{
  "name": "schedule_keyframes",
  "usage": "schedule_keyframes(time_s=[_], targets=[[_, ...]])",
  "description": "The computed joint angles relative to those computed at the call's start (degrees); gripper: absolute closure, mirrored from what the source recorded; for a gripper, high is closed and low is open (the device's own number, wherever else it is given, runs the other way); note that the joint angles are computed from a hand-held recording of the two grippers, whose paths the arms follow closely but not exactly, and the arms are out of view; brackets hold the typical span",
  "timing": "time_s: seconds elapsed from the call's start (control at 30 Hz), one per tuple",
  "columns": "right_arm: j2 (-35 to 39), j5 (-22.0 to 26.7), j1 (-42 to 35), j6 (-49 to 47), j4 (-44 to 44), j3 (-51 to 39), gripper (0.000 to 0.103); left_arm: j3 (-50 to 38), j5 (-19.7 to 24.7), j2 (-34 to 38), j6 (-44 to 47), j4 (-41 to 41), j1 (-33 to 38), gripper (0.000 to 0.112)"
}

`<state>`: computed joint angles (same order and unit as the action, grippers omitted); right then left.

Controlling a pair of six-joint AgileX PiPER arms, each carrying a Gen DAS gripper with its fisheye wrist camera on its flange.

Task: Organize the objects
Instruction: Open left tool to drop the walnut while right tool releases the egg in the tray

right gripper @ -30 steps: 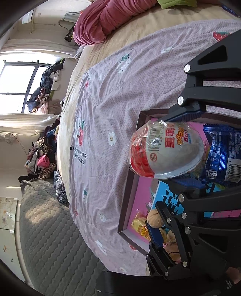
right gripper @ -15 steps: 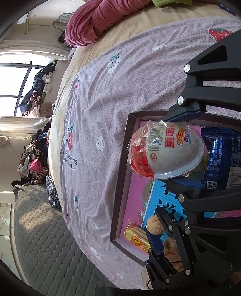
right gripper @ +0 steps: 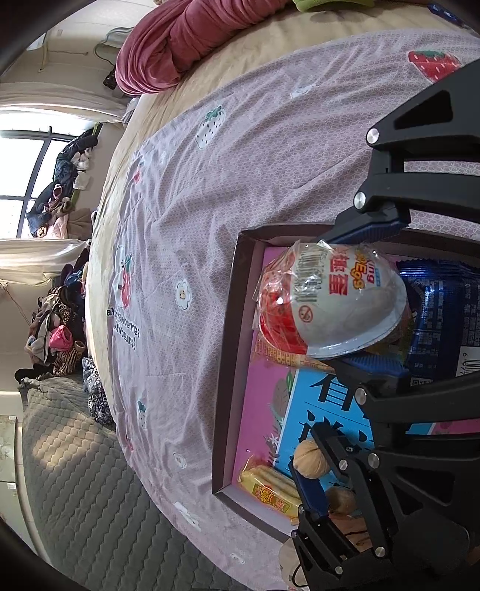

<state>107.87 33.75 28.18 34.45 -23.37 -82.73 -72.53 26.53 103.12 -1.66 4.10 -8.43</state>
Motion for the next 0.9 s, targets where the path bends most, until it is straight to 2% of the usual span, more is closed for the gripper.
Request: schedule_keyframes(time_s=[0.4,0.63,0.9], targets=[[-0.08,-0.39,-0.19,-0.53,0.72,0.26,0.053,-0.3,1.06,0.18,-0.75,1.38,-0.41,0.077],[0.04,-0.27,-0.19,-0.9,1.21,-0.03,0.053,-0.45,1.62,0.15,-3.79,4.82,-0.79,0.064],[0.19,0.04,-0.09,-1.07,1.73,-0.43,0.05,-0.52,2.03,-0.14,-3.65,4.98,-0.77,0.061]])
